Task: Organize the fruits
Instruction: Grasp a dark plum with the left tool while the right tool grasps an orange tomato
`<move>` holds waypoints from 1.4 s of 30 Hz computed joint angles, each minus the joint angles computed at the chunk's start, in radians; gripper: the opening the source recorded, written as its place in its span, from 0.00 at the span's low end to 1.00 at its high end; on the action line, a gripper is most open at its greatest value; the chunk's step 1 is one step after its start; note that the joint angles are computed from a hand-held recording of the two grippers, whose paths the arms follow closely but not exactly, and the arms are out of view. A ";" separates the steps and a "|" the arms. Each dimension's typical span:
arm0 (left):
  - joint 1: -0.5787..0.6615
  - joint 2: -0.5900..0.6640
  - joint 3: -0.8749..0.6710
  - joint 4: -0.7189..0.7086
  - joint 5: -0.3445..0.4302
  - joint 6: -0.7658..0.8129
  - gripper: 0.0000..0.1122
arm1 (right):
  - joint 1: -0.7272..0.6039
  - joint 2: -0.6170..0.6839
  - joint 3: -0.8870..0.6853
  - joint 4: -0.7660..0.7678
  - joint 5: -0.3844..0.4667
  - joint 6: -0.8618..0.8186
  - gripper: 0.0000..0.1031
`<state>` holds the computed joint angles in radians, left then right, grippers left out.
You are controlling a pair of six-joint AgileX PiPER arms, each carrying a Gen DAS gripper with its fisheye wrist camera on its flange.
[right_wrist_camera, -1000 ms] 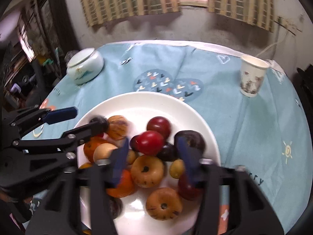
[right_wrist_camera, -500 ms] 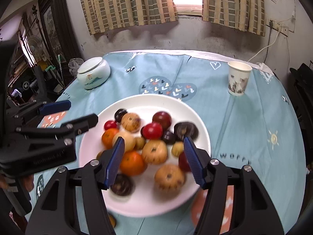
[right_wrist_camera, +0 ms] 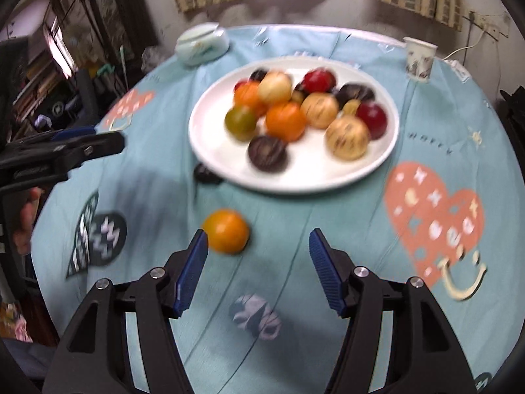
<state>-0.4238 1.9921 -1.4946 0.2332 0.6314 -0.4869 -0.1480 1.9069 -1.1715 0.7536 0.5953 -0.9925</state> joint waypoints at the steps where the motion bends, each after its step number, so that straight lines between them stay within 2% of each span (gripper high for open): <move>1: 0.007 -0.021 0.053 -0.012 -0.013 -0.003 0.76 | 0.013 -0.002 0.013 -0.005 -0.009 0.000 0.63; 5: 0.025 -0.073 0.212 -0.056 -0.053 -0.003 0.76 | 0.046 0.010 0.018 -0.015 -0.028 -0.002 0.63; 8: 0.028 -0.099 0.270 -0.061 -0.069 -0.007 0.76 | 0.078 0.031 -0.005 -0.055 -0.044 0.048 0.63; 15: 0.028 -0.124 0.284 -0.076 -0.081 0.006 0.78 | 0.123 0.103 -0.093 -0.169 -0.046 0.152 0.63; 16: 0.026 -0.117 0.272 -0.078 -0.077 0.009 0.78 | 0.128 0.110 -0.100 -0.181 -0.049 0.151 0.59; 17: 0.023 -0.108 0.258 -0.086 -0.071 0.017 0.78 | 0.131 0.115 -0.105 -0.181 -0.043 0.135 0.54; 18: 0.021 -0.098 0.242 -0.095 -0.064 0.027 0.78 | 0.133 0.119 -0.108 -0.185 -0.037 0.122 0.44; 19: 0.014 -0.083 0.217 -0.102 -0.052 0.039 0.78 | 0.135 0.120 -0.108 -0.182 -0.040 0.113 0.41; 21: 0.005 -0.066 0.187 -0.109 -0.042 0.057 0.78 | 0.121 0.116 -0.105 -0.130 -0.010 0.056 0.40; 25: -0.017 -0.008 0.085 -0.115 -0.015 0.104 0.78 | 0.096 0.096 -0.072 -0.078 -0.006 0.008 0.40; 29: -0.035 0.075 -0.030 -0.126 -0.045 0.194 0.78 | 0.052 0.076 -0.028 -0.046 -0.008 -0.012 0.40; 30: -0.040 0.110 -0.074 -0.136 -0.050 0.242 0.77 | 0.043 0.074 -0.022 -0.048 -0.010 -0.009 0.40; 33: -0.042 0.196 -0.187 -0.201 -0.035 0.369 0.63 | 0.018 0.073 -0.012 -0.045 -0.006 0.003 0.40; 36: -0.029 0.294 -0.317 -0.253 0.024 0.432 0.51 | -0.005 0.065 0.002 -0.036 -0.002 0.003 0.40; 42: -0.007 0.407 -0.491 -0.307 0.093 0.483 0.50 | -0.022 0.067 0.017 -0.011 -0.008 -0.004 0.40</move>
